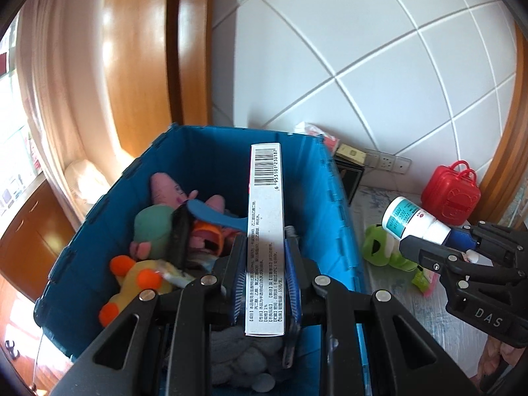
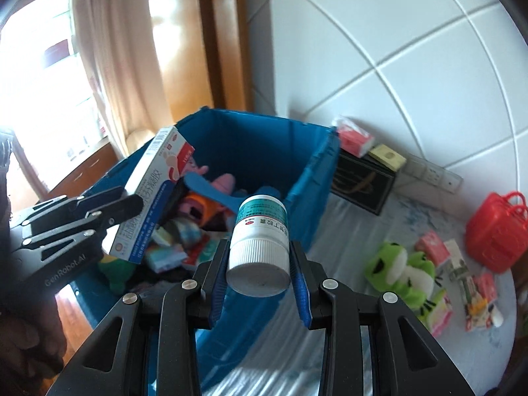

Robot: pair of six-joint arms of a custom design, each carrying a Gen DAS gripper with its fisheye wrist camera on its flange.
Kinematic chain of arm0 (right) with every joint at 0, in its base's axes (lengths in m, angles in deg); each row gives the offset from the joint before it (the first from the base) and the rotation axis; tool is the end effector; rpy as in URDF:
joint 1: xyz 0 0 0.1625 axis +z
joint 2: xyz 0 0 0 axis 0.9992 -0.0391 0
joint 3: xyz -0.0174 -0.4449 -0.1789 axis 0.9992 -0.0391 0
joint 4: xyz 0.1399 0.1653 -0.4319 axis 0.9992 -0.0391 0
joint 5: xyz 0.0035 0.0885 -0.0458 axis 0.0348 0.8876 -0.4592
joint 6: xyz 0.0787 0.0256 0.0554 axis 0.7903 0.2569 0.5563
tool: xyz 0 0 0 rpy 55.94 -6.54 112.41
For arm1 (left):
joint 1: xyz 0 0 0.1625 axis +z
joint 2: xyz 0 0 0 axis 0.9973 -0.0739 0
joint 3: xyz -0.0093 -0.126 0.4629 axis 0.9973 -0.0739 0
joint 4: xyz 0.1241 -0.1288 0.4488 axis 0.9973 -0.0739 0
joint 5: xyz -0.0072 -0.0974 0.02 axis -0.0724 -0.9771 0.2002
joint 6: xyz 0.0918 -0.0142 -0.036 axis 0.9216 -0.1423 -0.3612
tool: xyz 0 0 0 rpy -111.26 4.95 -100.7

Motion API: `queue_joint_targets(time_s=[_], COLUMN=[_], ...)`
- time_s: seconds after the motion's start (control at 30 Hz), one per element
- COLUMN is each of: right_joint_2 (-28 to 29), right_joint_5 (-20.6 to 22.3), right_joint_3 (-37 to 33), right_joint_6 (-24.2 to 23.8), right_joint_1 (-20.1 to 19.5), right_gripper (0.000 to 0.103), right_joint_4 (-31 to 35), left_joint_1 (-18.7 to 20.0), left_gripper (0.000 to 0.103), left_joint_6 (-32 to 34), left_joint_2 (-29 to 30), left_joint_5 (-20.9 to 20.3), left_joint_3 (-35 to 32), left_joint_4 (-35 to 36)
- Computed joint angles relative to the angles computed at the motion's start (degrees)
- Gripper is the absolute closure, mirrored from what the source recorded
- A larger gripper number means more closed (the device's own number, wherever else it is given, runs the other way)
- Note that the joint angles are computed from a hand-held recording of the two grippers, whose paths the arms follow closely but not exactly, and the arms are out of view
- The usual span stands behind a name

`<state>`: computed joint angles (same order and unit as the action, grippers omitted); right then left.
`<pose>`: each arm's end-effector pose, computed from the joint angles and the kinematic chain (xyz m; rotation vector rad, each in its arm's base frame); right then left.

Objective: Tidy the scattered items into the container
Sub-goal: 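Open the left tool over the crate while the right tool releases the pill bottle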

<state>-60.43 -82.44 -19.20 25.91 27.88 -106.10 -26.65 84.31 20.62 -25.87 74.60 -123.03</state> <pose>0.4629 -0.7755 0.1989 0.8380 -2.3782 0.7639 -0.2596 -0.8247 0.3981 0.5545 2.3037 -0.9775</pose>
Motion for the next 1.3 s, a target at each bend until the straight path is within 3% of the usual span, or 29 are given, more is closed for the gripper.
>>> queue_joint_targets(time_s=[0.43, 0.83, 1.3], right_joint_2=[8.55, 12.56, 12.75], right_joint_5=[5.26, 5.26, 5.16], right_joint_3=[-11.07, -16.78, -17.71], right_joint_6=[-0.31, -0.66, -0.05], right_joint_1=[1.56, 1.89, 1.51], right_gripper=[0.069, 0.069, 0.069], right_joint_4=[10.62, 14.16, 14.09], left_joint_1=[3.4, 5.17, 5.04], left_gripper=[0.081, 0.081, 0.08], left_joint_6=[-2.14, -2.89, -0.84], left_joint_2=[-3.08, -2.21, -0.78], left_joint_5=[5.75, 5.87, 5.46], left_joint_3=[0.53, -1.36, -3.52], left_joint_4=[1.41, 3.94, 3.69])
